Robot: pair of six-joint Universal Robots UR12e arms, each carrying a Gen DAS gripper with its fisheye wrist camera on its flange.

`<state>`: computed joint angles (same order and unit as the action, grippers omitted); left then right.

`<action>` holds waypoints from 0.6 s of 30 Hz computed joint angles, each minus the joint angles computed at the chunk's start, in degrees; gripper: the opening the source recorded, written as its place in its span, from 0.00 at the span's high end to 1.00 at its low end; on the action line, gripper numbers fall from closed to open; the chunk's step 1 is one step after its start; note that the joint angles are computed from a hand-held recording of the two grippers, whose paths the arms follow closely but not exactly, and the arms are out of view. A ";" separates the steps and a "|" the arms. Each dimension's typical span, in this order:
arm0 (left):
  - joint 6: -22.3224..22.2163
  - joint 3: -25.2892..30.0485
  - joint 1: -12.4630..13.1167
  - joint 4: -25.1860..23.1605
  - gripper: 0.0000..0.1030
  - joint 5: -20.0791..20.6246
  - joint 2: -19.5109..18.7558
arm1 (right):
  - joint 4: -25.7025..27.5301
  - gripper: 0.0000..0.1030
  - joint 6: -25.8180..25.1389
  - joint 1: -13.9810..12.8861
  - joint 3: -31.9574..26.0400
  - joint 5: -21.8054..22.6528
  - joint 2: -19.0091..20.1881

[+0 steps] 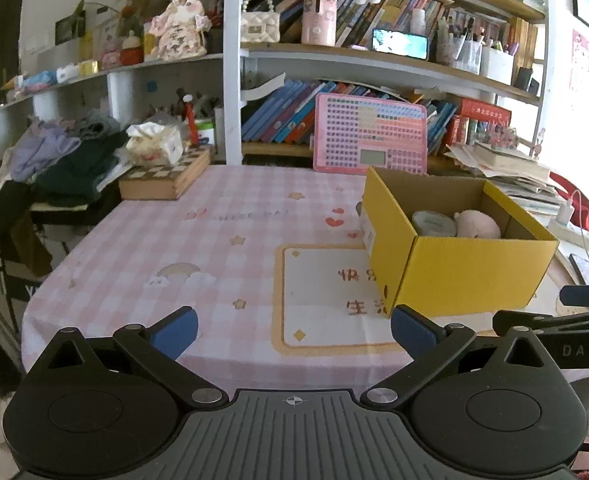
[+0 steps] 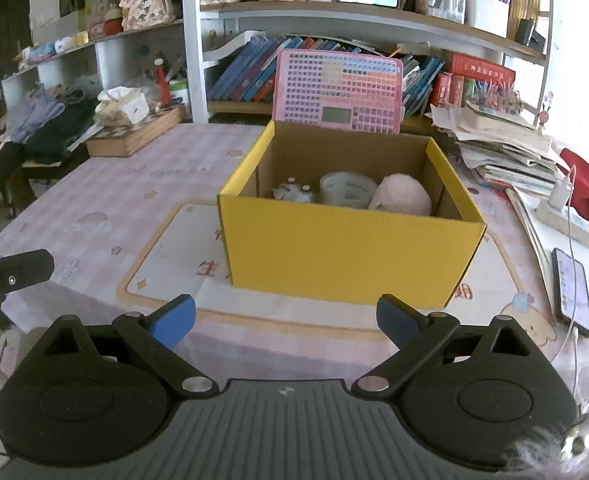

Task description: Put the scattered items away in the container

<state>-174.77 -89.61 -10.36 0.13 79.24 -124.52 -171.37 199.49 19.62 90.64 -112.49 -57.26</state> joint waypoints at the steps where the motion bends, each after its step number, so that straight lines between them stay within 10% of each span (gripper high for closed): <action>1: 0.06 -0.20 0.05 -0.09 0.00 0.05 0.15 | 0.10 0.05 0.20 0.15 0.18 -0.08 -0.10; 18: 1.47 -1.83 0.23 -1.93 0.00 -0.68 1.41 | 1.42 0.04 0.26 1.09 1.01 0.08 -0.93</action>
